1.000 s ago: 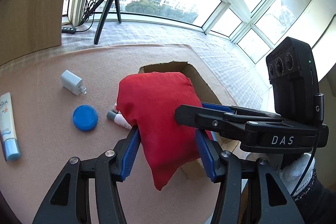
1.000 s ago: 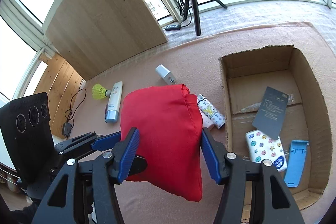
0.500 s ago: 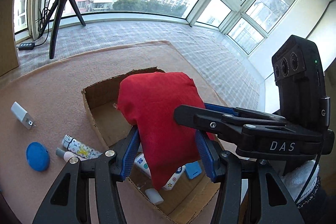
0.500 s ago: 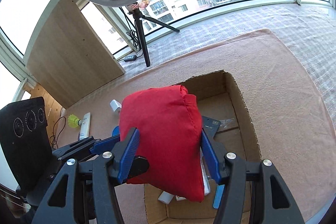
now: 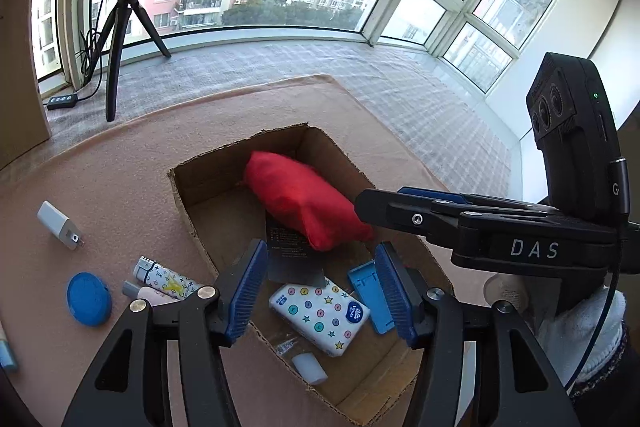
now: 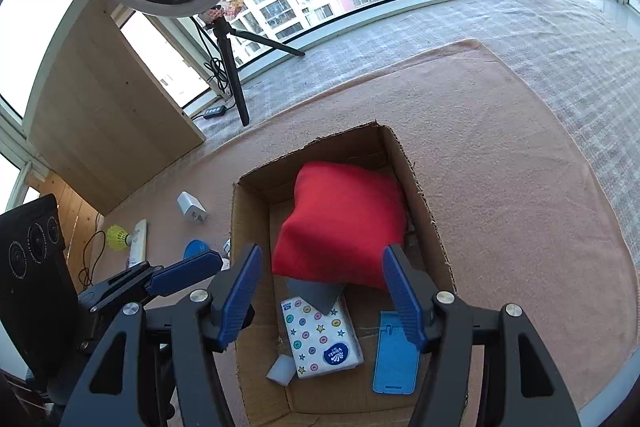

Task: Organize objects
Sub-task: 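Carry the red pouch into the box with both grippers and release, then withdraw both tools and move the left gripper to the patterned lighter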

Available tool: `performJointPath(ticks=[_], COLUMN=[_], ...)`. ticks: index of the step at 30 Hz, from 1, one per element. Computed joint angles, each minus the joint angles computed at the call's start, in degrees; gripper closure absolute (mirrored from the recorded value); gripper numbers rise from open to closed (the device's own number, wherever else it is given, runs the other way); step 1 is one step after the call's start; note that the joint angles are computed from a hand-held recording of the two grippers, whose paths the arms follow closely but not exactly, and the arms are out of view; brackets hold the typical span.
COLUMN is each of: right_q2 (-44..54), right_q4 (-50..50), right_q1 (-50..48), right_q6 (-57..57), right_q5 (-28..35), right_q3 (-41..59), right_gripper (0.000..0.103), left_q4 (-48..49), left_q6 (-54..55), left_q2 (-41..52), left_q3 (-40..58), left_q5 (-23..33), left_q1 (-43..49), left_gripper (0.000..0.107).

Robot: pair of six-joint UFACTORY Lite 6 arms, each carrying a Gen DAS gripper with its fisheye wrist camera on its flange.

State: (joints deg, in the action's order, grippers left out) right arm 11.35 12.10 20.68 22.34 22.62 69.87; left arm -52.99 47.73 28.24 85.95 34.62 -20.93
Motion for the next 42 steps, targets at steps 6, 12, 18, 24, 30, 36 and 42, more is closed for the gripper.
performJointPath(ticks=[6,12,18,24,30,36,42], right_q2=[-1.04,-1.49,0.75,4.8,6.44,0.77,-9.57], right_q4=[-8.79,-7.61,-14.16,-17.13,-19.12,-24.14,-30.3], right_q1=[3.73,7.42,14.56,20.67,23.61,23.46,22.03], right_q6=[9.34,10.52,18.02,24.32,29.46,37.41,46.34], right_q5=[-0.59,-2.5,-3.01,-4.02,-4.25,-4.66,-3.89], right_q3=[0.35,-0.68,2.39,6.72,7.39,0.33,-10.74], right_gripper=[0.044,0.044,0.044,0.044,0.044,0.044,0.044], left_q4=[-3.38,-6.14,-4.07,-2.24,2.04,10.31,17.75], left_q6=[5.94,16.03,20.94,21.5,14.62,3.28,-6.18], left_q2=[-7.94,-16.03,-16.4,-13.22,-5.57,7.09,19.97], left_q3=[-9.96,-23.53,-28.73,-26.78,-15.32,2.31,19.67], left_q5=[2.54,5.32,6.65,7.38,5.7,5.54,7.97], left_q1=[6.62,20.17,32.29,36.68,29.72,20.07,13.62], left_gripper=[0.047,0.047,0.047,0.048,0.048,0.074,0.08])
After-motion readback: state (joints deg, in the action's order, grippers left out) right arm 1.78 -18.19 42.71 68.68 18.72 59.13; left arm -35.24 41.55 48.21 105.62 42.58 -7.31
